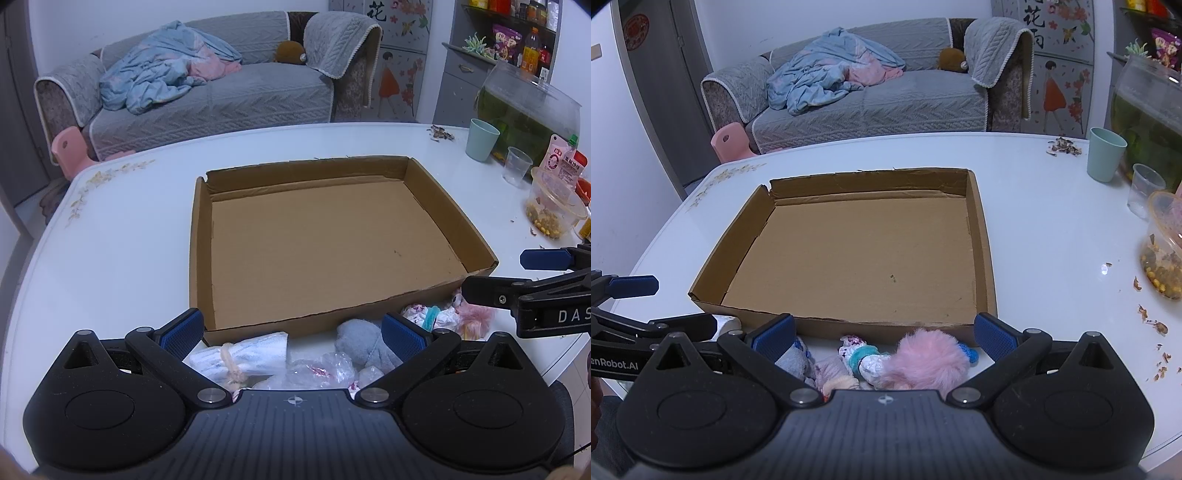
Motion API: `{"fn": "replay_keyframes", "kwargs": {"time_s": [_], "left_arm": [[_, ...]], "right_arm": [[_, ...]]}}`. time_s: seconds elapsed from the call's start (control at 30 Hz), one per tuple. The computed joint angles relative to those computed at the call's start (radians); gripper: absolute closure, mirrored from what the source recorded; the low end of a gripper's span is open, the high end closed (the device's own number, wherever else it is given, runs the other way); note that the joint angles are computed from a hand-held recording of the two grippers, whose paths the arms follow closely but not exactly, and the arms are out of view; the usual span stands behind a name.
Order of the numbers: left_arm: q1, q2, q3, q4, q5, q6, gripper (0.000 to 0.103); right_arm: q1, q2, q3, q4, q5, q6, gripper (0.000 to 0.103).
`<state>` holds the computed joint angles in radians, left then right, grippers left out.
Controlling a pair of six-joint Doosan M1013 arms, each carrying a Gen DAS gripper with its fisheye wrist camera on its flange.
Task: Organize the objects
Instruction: 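Grasp the bubble-wrap bundle with the left tool while the right tool grasps the blue sock bundle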
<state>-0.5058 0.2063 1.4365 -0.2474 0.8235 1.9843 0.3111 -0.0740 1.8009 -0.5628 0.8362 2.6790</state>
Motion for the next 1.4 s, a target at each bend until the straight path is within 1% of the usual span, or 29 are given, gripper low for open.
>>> {"fn": "replay_keyframes", "kwargs": {"time_s": [0.37,0.5,0.57,0.63,0.77,0.87,0.9,0.97,1.03,1.1,1.13,1.2,1.3,1.37,1.4], "left_arm": [[0.003,-0.003,0.004,-0.001,-0.003,0.002,0.001],[0.014,-0.012,0.015,0.008,-0.008,-0.002,0.001],[0.029,-0.029,0.037,0.036,-0.024,-0.033,0.001],[0.051,-0.056,0.074,0.068,-0.060,-0.065,0.001],[0.116,-0.103,0.135,0.125,-0.119,-0.143,0.001],[0.163,-0.109,0.145,0.167,-0.103,-0.219,0.001],[0.171,-0.107,0.145,0.187,-0.096,-0.242,0.001],[0.183,-0.101,0.142,0.222,-0.089,-0.283,0.001],[0.190,-0.093,0.141,0.219,-0.086,-0.273,0.001],[0.187,-0.082,0.137,0.231,-0.075,-0.265,0.001],[0.187,-0.079,0.137,0.228,-0.073,-0.260,0.001],[0.187,-0.069,0.137,0.184,-0.078,-0.224,0.001],[0.185,-0.058,0.142,0.163,-0.091,-0.190,0.007],[0.186,-0.047,0.140,0.172,-0.078,-0.182,0.018],[0.189,-0.040,0.136,0.159,-0.061,-0.173,0.027]], "right_arm": [[0.004,0.002,-0.004,-0.001,0.001,0.001,0.000],[0.003,-0.002,-0.001,0.004,0.001,-0.010,0.000],[0.006,-0.006,0.004,0.003,0.000,-0.011,0.000],[0.010,-0.013,0.015,-0.003,-0.006,-0.008,0.000],[0.019,-0.022,0.037,-0.017,-0.011,0.001,0.000],[0.030,-0.023,0.043,-0.042,-0.006,0.014,0.000],[0.032,-0.025,0.047,-0.044,-0.010,0.013,0.000],[0.039,-0.034,0.060,-0.056,-0.020,0.023,0.000],[0.048,-0.046,0.076,-0.079,-0.026,0.053,0.000],[0.057,-0.059,0.094,-0.102,-0.038,0.082,0.000],[0.061,-0.064,0.104,-0.110,-0.043,0.096,0.000],[0.067,-0.072,0.121,-0.111,-0.053,0.116,0.000],[0.069,-0.076,0.140,-0.098,-0.066,0.127,0.000],[0.066,-0.074,0.144,-0.079,-0.072,0.121,0.000],[0.066,-0.072,0.144,-0.075,-0.072,0.122,0.000]]}}
